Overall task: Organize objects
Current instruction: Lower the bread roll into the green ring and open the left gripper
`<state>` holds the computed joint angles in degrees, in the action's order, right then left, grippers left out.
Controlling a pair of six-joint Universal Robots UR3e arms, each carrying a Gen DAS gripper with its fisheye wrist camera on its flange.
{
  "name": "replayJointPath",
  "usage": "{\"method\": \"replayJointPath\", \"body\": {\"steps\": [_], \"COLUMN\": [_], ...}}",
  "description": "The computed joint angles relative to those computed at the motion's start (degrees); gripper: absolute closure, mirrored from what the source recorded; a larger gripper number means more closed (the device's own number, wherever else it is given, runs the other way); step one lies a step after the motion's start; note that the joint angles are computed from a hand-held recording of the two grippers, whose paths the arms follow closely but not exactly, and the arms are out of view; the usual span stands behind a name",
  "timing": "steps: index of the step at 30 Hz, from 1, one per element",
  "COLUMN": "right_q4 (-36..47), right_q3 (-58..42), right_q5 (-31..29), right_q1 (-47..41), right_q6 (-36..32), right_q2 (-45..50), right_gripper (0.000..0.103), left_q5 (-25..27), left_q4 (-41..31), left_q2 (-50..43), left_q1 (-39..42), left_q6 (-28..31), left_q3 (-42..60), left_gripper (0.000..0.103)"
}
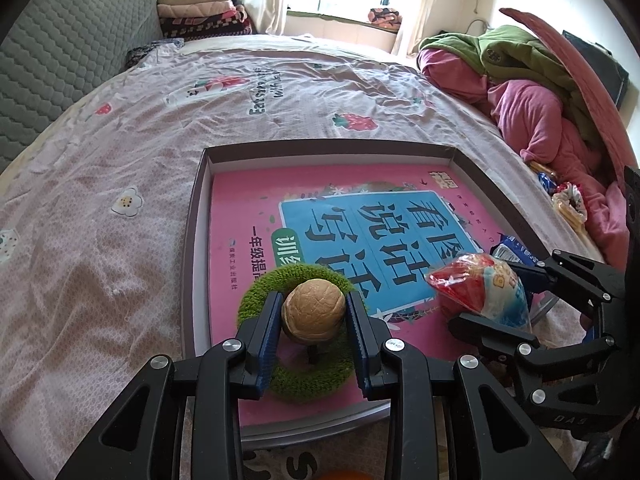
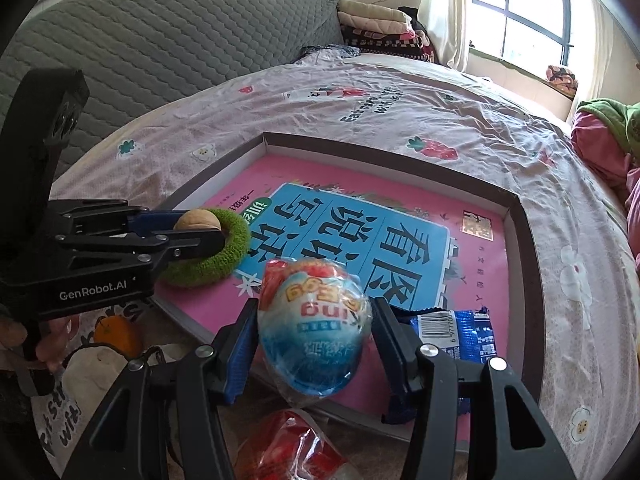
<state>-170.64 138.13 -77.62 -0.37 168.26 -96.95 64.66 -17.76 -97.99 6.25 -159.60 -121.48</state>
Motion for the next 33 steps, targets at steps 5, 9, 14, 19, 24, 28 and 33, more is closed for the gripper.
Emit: {"method": "replayJointPath", "body": {"steps": [5, 9, 14, 19, 24, 28, 33], "right_q4": [0.0, -0.6, -0.3, -0.5, -1.3, -1.6, -1.4], "right_q3": [0.6, 1.2, 1.5, 1.7, 1.9, 2.3, 2.6], "right_q5": [0.4, 0.5, 1.0, 1.1, 1.0, 1.3, 1.6], "right_q1": [-0.8, -1.3, -1.7, -1.9, -1.7, -2.2, -2.6], "right_q6": [0.2, 0.4, 0.3, 0.4, 0.6, 0.8, 1.0], "right_q2": [-1.1, -2.4, -3.6, -4.2, -4.4, -5.0, -5.6], "right_gripper": [0.048, 0.048, 0.048, 0.048, 0.048, 0.048, 0.048], "left_q5": [0.3, 0.8, 1.5, 1.7, 1.5, 1.6, 1.9], "left_q4": [-0.2, 0.1, -0.4, -1.0, -1.2, -1.5, -2.1], "left_q2": [0.2, 0.1, -0.2, -0.4, -0.1, 0.0, 0.5], "left_q1": [-0.1, -0.3, -0.4, -0.5, -0.3, -0.3, -0.5], "left_q6": [-0.1, -0.4, -0.6, -0.7, -0.7, -0.7, -1.0], "left_q3": [0.0, -0.1, 0.2, 0.7, 0.6, 0.7, 0.7], "left_gripper": [0.07, 0.07, 0.07, 0.07, 0.07, 0.07, 0.07]}}
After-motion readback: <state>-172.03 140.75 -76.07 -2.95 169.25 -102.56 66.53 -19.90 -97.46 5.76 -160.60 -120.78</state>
